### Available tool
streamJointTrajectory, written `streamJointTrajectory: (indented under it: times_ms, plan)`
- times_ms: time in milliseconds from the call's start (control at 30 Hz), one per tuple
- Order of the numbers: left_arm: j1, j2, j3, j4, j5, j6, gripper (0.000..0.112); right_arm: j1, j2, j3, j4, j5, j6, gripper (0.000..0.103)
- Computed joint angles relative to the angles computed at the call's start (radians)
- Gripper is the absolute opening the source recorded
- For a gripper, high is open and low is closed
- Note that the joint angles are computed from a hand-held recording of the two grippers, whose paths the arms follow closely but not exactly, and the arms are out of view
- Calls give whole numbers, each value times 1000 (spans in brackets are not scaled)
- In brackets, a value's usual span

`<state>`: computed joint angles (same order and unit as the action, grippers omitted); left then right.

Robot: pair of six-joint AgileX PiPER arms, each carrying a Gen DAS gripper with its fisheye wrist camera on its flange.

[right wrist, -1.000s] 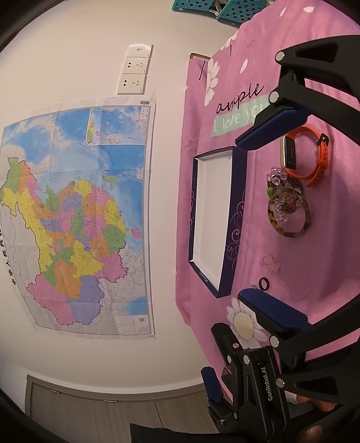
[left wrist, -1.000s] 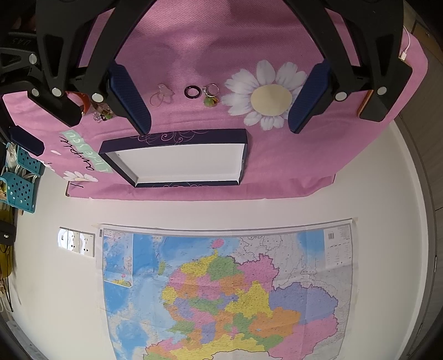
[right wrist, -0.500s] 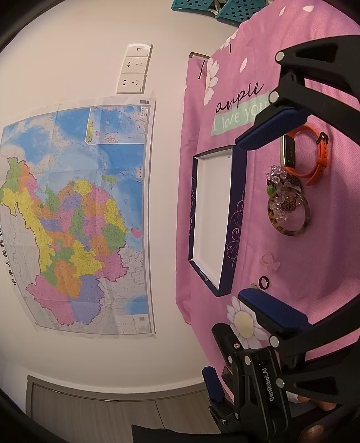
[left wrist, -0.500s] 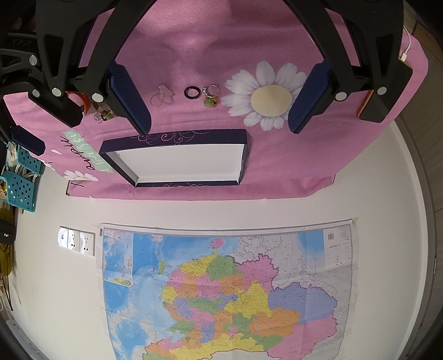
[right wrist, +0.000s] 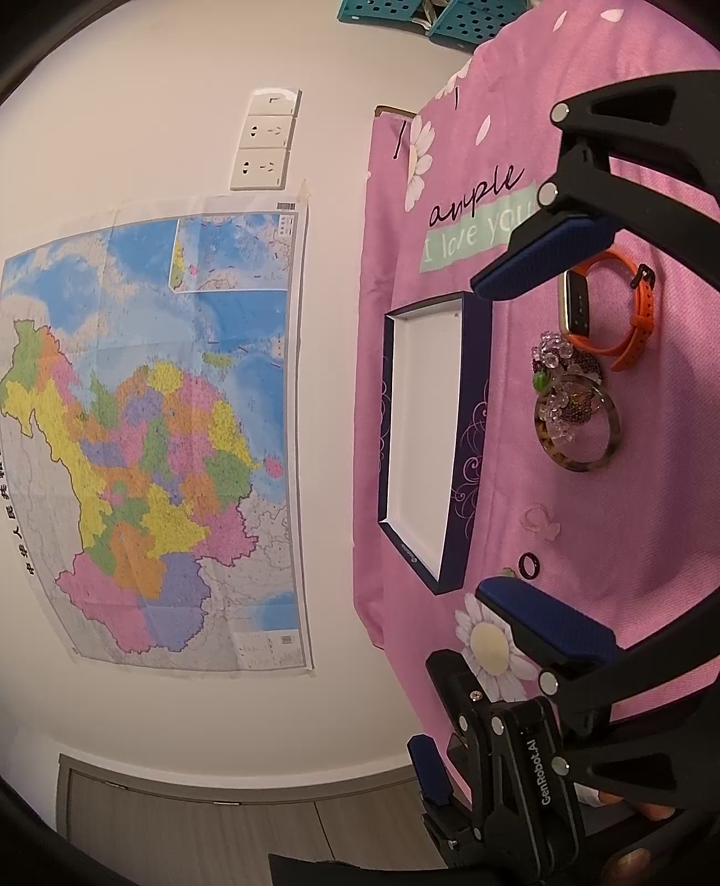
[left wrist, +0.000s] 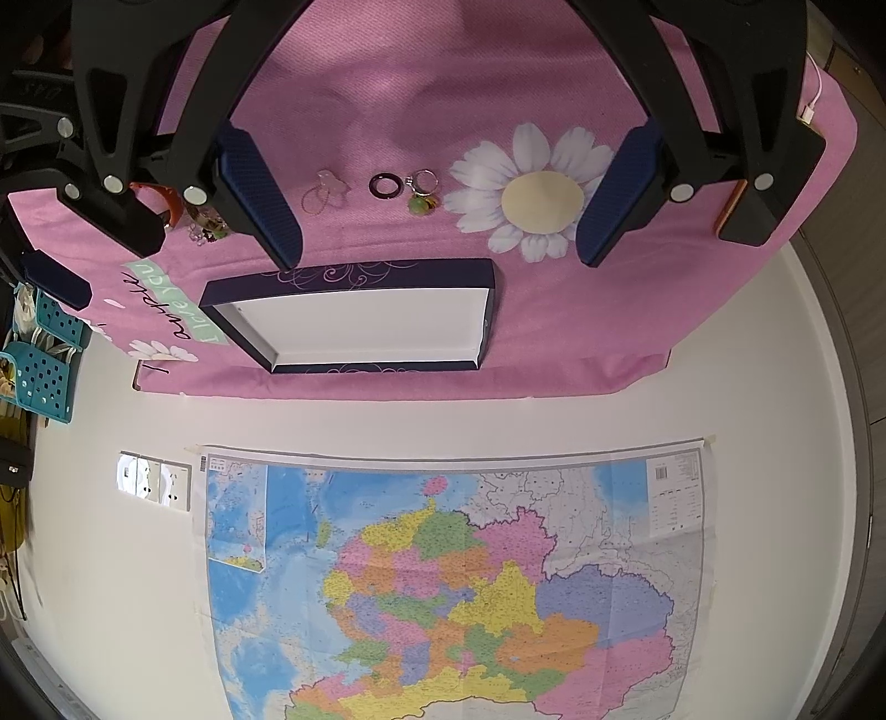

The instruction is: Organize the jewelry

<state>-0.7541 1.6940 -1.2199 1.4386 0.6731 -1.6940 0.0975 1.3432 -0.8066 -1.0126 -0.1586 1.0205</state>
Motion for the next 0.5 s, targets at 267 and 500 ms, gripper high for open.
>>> streamJointTrajectory:
  times_ms: [267, 500]
  plan:
    - [-3, -1, 2, 3, 4, -5, 98, 1, -1, -1, -13, 4, 14, 97]
    - [-5, -1, 2, 2, 6, -5, 98, 3, -3, 1, -11, 7, 13, 97]
